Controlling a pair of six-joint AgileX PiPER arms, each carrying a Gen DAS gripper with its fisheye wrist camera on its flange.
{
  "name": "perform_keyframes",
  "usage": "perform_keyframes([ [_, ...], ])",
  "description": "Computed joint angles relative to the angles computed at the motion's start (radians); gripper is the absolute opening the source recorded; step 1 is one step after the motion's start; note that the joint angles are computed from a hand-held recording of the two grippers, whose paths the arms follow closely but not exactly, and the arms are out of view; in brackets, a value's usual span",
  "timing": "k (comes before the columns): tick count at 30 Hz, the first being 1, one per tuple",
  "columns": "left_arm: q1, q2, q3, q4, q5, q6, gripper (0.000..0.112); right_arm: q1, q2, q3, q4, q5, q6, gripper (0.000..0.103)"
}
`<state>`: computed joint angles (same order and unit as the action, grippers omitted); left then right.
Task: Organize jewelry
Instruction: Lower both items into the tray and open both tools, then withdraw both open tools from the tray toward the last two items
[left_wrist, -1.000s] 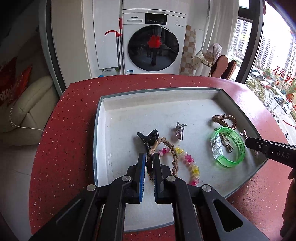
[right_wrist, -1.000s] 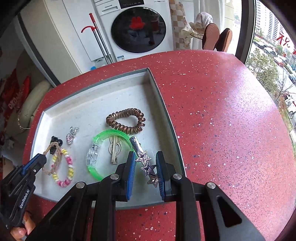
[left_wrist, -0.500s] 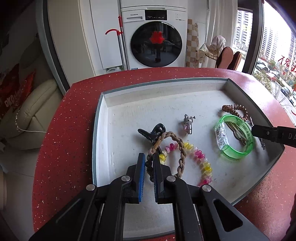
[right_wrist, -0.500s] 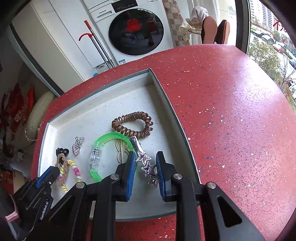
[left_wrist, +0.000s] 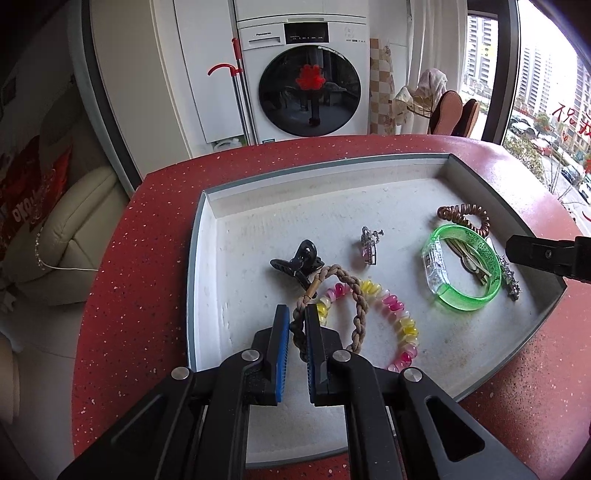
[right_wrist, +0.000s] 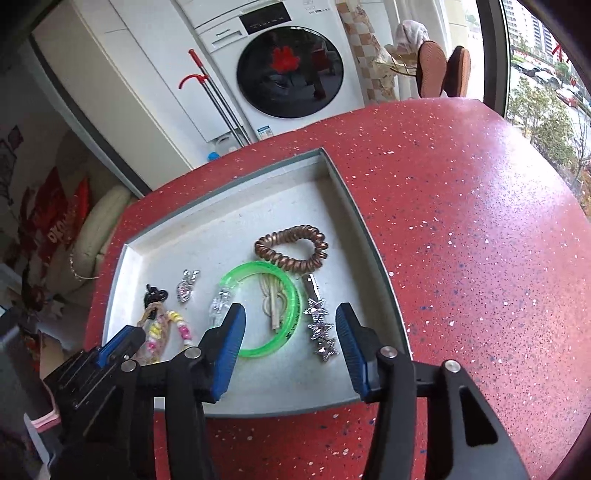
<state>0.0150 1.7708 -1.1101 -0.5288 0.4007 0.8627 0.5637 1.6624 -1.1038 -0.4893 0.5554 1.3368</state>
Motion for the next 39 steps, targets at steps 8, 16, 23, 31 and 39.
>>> perform_keyframes([
  [8, 0.008, -0.019, -0.008, -0.014, 0.022, 0.0, 0.026, 0.024, -0.017, -0.005, -0.006, 0.019, -0.005, 0.062],
  [16, 0.029, -0.044, -0.002, -0.095, 0.037, 0.06, 0.026, 0.039, -0.033, -0.003, -0.033, 0.045, 0.015, 0.063],
  [23, 0.034, -0.054, -0.008, -0.09, 0.065, 0.043, 0.027, 0.045, -0.05, 0.003, -0.029, 0.06, 0.007, 0.063],
  [31, 0.038, -0.097, 0.034, -0.147, 0.016, 0.063, 0.103, 0.069, -0.053, -0.009, -0.062, 0.096, 0.018, 0.068],
  [39, 0.031, -0.095, 0.027, -0.128, 0.008, 0.054, 0.103, 0.119, -0.078, 0.011, -0.188, 0.123, 0.115, 0.087],
])
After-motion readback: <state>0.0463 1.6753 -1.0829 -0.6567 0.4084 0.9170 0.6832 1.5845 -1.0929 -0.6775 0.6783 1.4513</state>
